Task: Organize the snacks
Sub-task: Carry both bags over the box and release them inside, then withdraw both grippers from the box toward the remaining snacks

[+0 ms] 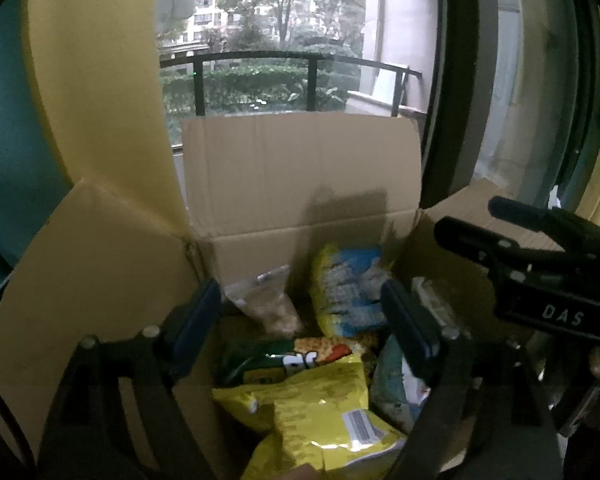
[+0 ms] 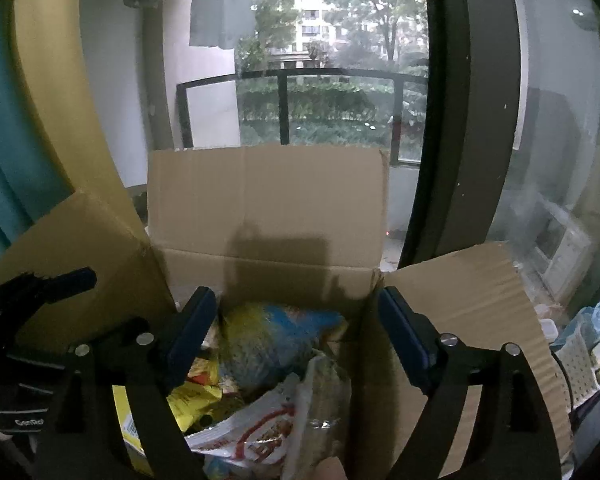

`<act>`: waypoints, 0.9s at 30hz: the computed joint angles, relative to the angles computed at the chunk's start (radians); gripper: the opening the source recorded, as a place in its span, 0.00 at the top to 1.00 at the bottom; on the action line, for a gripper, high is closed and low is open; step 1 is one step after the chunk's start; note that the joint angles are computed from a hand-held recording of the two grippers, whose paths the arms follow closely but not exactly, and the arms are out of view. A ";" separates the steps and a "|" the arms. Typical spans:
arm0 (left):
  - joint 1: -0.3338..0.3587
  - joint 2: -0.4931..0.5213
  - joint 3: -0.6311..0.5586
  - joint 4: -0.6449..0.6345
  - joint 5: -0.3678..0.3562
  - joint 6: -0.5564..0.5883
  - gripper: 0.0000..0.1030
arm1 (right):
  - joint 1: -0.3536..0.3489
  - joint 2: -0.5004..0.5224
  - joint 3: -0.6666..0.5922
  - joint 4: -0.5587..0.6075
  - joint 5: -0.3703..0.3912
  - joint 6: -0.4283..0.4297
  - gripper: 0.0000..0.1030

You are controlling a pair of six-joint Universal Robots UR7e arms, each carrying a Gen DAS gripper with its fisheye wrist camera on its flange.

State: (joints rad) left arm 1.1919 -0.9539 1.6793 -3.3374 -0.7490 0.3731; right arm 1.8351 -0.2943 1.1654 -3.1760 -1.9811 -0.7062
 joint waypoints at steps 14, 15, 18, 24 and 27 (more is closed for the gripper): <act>-0.077 -0.048 0.093 -0.091 0.034 0.022 0.19 | 0.026 -0.119 0.189 -0.092 0.001 -0.018 0.16; -0.085 -0.052 0.104 -0.096 0.041 0.023 0.19 | 0.028 -0.132 0.209 -0.101 0.003 -0.014 0.16; -0.113 -0.071 0.143 -0.119 0.064 0.028 0.19 | 0.034 -0.158 0.255 -0.127 0.005 -0.009 0.16; -0.165 -0.111 0.235 -0.169 0.099 0.029 0.19 | 0.041 -0.226 0.379 -0.174 0.015 -0.002 0.16; -0.185 -0.132 0.286 -0.187 0.112 0.010 0.19 | 0.042 -0.262 0.442 -0.191 0.018 0.006 0.16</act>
State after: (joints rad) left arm 1.0065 -1.0860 1.9650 -3.5242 -0.6373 0.3829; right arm 1.8770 -0.5563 1.6079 -3.3666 -1.9629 -0.7005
